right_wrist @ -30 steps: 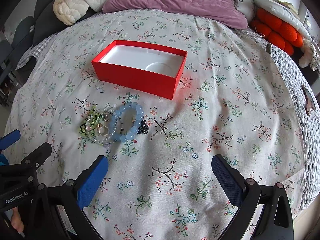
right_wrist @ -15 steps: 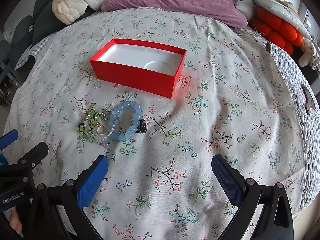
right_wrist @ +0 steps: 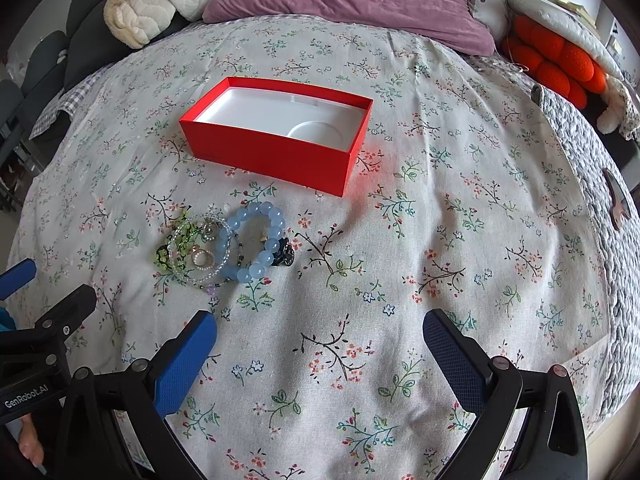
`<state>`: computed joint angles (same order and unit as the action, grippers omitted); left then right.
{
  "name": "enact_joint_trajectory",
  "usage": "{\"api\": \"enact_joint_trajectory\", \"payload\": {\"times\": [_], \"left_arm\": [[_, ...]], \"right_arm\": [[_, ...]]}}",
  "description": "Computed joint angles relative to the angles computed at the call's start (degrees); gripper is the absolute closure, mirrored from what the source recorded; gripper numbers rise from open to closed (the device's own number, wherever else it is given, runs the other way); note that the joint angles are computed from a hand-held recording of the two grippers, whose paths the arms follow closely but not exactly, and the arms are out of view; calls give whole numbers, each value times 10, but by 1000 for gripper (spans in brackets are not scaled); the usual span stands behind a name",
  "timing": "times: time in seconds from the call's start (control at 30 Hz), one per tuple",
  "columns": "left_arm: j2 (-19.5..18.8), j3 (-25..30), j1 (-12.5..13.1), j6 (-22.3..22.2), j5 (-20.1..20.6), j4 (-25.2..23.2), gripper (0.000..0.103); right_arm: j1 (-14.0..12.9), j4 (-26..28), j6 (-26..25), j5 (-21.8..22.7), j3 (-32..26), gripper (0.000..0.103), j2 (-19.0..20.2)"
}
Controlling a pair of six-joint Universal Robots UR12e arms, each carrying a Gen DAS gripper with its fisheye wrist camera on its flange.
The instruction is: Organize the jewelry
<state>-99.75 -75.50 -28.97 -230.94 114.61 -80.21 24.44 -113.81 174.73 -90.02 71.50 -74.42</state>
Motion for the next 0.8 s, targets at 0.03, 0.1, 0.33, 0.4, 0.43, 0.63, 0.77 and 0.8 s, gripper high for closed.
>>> {"api": "enact_joint_trajectory", "payload": {"times": [0.03,0.1,0.33,0.4,0.43,0.63,0.77,0.8], "left_arm": [[0,0,0,0,0,0,0],[0,0,0,0,0,-1,0],[0,0,0,1,0,-1,0],[1,0,0,3,1,-1,0],[1,0,1,4,1,-1,0],[2,-1,1,4,-2,1,0],[4,-4,1,4,-1,10,0],[5,-5,1,5,2,12,0]], "right_arm": [[0,0,0,0,0,0,0],[0,0,0,0,0,0,0],[0,0,0,0,1,0,0],[0,-1,0,0,1,0,0],[0,-1,0,0,1,0,0],[0,1,-2,-2,1,0,0],[-1,0,-4,-1,0,0,0],[-1,0,-3,1,-1,0,0]]}}
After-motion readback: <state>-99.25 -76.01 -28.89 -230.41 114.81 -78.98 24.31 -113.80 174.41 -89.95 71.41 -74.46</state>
